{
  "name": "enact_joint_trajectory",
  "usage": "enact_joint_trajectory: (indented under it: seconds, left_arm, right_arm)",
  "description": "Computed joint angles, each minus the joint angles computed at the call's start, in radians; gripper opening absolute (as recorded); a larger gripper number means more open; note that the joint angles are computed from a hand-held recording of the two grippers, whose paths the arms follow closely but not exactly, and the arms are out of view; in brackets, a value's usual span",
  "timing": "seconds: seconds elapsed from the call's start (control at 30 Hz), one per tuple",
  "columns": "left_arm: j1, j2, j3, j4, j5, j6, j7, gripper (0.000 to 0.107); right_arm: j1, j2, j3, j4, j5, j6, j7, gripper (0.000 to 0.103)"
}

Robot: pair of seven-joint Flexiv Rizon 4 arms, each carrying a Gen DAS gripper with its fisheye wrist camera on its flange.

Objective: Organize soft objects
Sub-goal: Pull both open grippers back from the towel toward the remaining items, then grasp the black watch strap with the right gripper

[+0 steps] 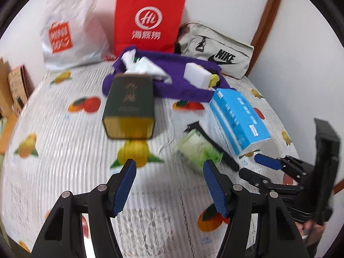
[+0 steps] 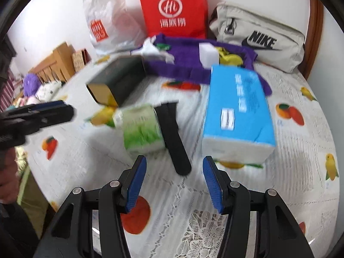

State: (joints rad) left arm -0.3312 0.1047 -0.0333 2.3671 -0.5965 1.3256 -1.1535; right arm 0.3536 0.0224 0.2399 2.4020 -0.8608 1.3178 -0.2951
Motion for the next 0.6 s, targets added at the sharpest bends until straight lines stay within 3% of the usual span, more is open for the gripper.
enact_joint_trajectory:
  seconds: [0.27,0.37,0.43,0.5,0.6]
  left_arm:
    - [-0.018,-0.031,-0.002,0.02,-0.12,0.0,0.06,0.063]
    - [-0.01,-0.043,-0.009,0.017,-0.128,-0.009,0.06,0.063]
    - [-0.014,-0.05,-0.013,0.016,-0.166,-0.016,0.087,0.063]
    - [-0.011,-0.055,-0.017,0.016,-0.181,-0.022,0.098,0.063]
    - [-0.003,-0.06,-0.02,0.015,-0.176,-0.026,0.095,0.063]
  right_arm:
    - [0.002,-0.066,-0.037,0.001,-0.143,-0.016,0.081,0.051]
    - [-0.007,-0.082,-0.068,-0.008,-0.299,0.009,0.185,0.05]
    - [-0.016,-0.097,-0.083,-0.018,-0.379,0.035,0.245,0.042]
    - [-0.022,-0.107,-0.089,-0.027,-0.437,0.055,0.285,0.019]
    - [-0.021,-0.106,-0.079,-0.029,-0.443,0.042,0.279,0.018]
